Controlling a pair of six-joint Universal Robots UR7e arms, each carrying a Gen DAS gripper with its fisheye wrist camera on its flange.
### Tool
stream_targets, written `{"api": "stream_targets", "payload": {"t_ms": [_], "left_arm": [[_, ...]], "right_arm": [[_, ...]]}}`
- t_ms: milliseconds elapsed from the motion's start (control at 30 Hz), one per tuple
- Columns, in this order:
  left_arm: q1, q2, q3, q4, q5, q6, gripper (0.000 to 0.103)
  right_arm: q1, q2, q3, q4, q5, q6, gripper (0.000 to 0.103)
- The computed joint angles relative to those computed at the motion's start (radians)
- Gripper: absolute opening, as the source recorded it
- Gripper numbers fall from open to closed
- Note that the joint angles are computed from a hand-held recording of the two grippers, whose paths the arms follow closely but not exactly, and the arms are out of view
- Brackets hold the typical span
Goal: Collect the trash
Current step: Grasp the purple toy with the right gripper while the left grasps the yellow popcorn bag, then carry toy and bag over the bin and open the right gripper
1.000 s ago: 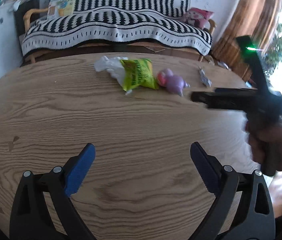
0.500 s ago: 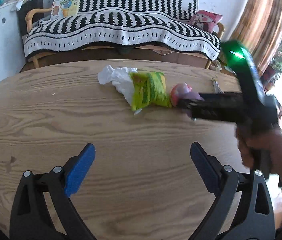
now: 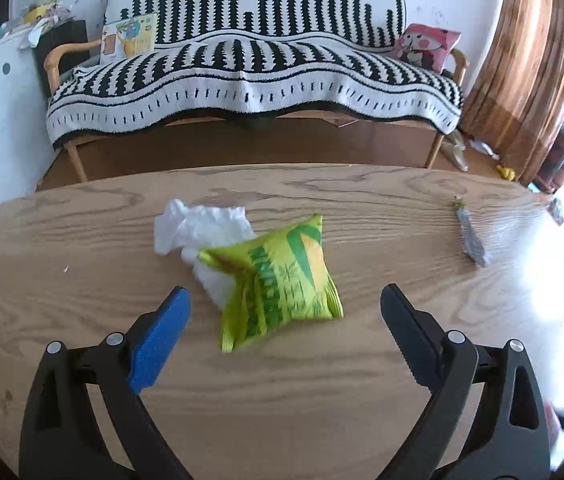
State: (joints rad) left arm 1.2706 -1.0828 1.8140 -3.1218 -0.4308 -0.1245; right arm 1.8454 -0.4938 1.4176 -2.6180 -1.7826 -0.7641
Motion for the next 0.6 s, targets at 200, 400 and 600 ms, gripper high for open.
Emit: {"api": "stream_targets", "payload": {"t_ms": [200, 400, 600], "left_arm": [[0.016, 0.038, -0.048, 0.038, 0.014, -0.038, 0.093], [0.023, 0.045, -0.064, 0.104, 0.033, -0.075, 0.053], [-0.029, 0.003, 0.012, 0.1, 0.047, -0.101, 0.051]], "right_arm": [[-0.033, -0.072, 0.107, -0.028, -0.015, -0.003, 0.047], [-0.046, -0.129, 0.174, -0.052, 0.004, -0.024, 0.048], [-0.055, -0.181, 0.224, -0.094, 0.013, -0.004, 0.048]]}}
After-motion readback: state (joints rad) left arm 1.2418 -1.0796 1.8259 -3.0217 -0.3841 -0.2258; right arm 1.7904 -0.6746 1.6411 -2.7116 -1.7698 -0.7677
